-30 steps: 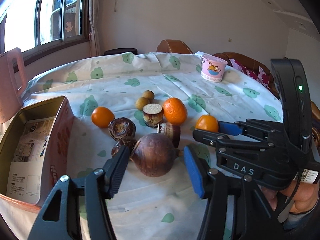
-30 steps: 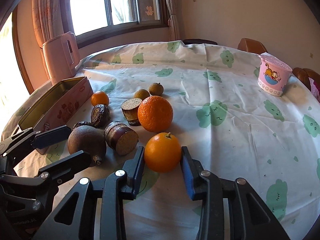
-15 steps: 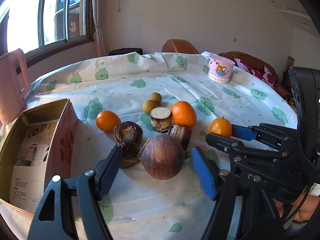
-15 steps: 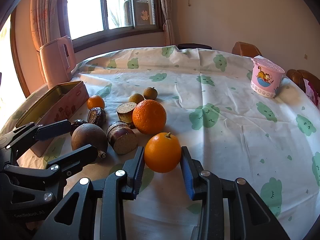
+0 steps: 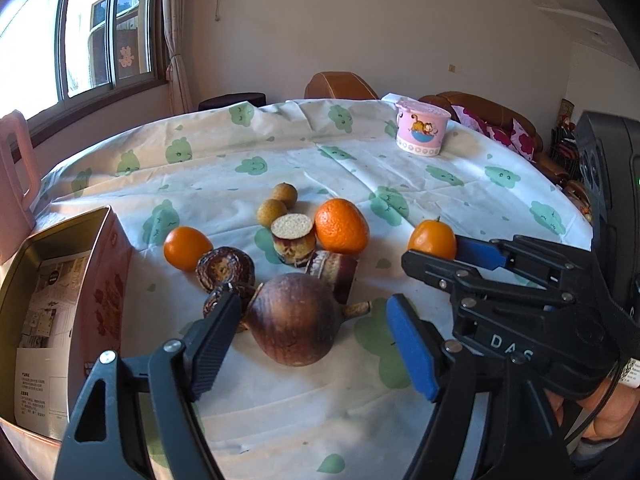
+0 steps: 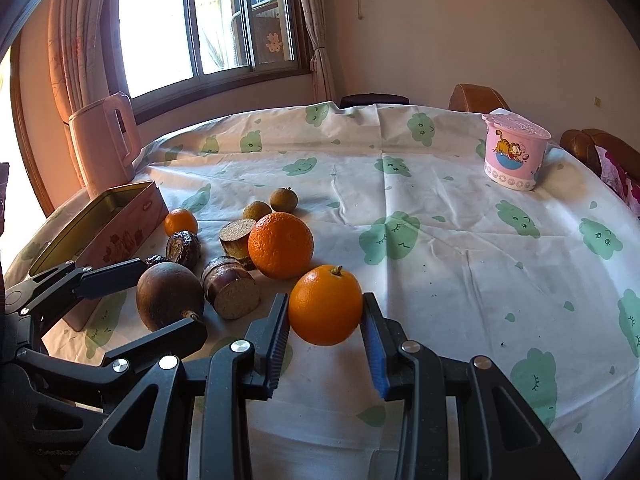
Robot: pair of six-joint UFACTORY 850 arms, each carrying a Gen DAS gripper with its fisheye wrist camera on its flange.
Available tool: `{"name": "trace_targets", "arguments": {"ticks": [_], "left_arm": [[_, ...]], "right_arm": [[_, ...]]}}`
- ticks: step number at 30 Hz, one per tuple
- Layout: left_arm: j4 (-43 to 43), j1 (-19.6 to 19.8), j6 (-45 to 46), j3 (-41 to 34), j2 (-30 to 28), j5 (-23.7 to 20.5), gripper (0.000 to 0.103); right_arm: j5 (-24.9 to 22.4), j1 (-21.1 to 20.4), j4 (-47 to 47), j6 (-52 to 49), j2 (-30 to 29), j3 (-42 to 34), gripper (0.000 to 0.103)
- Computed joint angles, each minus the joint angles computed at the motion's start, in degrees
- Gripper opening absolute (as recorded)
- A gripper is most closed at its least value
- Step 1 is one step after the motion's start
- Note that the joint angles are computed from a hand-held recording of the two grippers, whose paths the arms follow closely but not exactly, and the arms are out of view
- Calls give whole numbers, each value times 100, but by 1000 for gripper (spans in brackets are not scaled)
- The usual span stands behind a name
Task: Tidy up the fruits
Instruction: 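Close the left tool on the brown round fruit while the right tool grasps the large orange, then lift the brown fruit with the left tool while the right tool lifts the orange toward the tin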
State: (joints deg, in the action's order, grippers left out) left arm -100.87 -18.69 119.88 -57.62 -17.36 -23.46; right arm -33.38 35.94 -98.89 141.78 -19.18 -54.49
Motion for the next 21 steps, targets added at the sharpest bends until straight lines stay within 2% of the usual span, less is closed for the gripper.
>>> {"name": "trace_targets", "arguments": {"ticks": [1,3,5,7,9,10,11,13,21], "left_arm": [[127,-19,-105,-9,-6,86,78],[335,-107,-356,-37,-48,437,71],[-35,-155,98,41,6,529,69],[137,-161,-48,14,-20,520,68],[262,-88,-285,-18,-45,378,60],[432,-44,-504,-52,-73,279,49],[721,3,-807,-101,-116,135,48],[737,18,-840,-105,-119,85,48],[-160,75,46,112,35,-127,47]], "right_arm": [[5,-4,-8,4,1,2,37],[7,-6,-9,19,3,5,37],[10,-10,-16,18,2,6,37],[9,-10,-5,7,4,8,37],[15,-12,-26,11,8,12,37],[4,-10,-34,16,12,17,37],[-4,-8,-35,13,14,19,37],[-15,1,-27,-11,6,13,37],[-205,88,-108,-8,0,21,37]]}}
